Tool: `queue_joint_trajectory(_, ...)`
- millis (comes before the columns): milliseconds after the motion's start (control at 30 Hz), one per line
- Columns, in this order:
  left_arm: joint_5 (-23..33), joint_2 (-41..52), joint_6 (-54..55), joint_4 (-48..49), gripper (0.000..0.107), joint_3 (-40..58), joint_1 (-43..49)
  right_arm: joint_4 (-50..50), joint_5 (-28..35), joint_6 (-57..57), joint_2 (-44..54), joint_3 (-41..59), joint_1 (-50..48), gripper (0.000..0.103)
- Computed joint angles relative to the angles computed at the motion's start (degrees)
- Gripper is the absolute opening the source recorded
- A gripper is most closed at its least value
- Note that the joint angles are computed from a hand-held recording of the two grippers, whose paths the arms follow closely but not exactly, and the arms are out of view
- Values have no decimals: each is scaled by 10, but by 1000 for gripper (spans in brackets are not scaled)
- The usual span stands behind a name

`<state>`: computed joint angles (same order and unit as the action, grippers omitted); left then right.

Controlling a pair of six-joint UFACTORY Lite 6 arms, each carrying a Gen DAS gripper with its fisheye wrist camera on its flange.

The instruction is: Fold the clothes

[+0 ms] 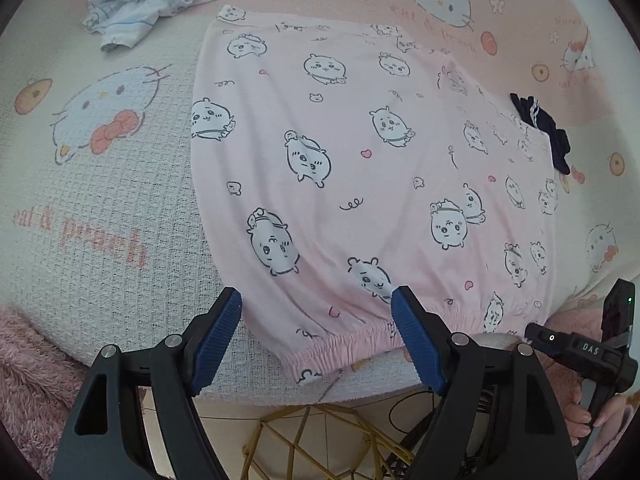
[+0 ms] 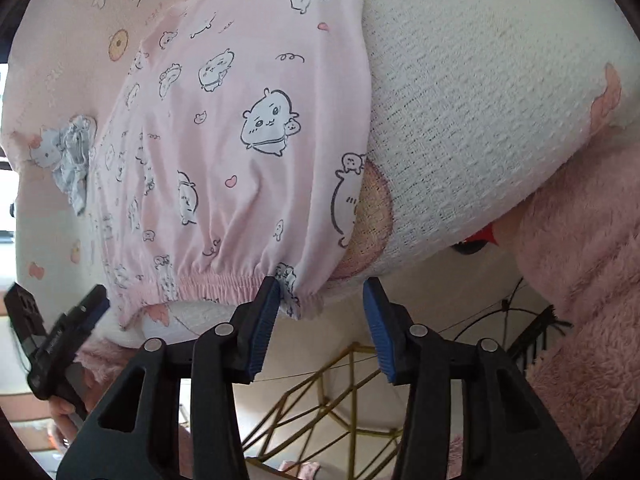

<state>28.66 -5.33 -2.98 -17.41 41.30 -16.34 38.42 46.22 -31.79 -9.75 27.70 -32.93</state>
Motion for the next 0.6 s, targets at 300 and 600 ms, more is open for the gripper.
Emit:
queue_joint_trajectory(300,-11,45,28,-39,79,31,2,2,-8,14,-9,2,37,38)
queue_joint_trajectory(600,-10,64,50,-58,79,45,5,-12,11,50,-85,34,94,8)
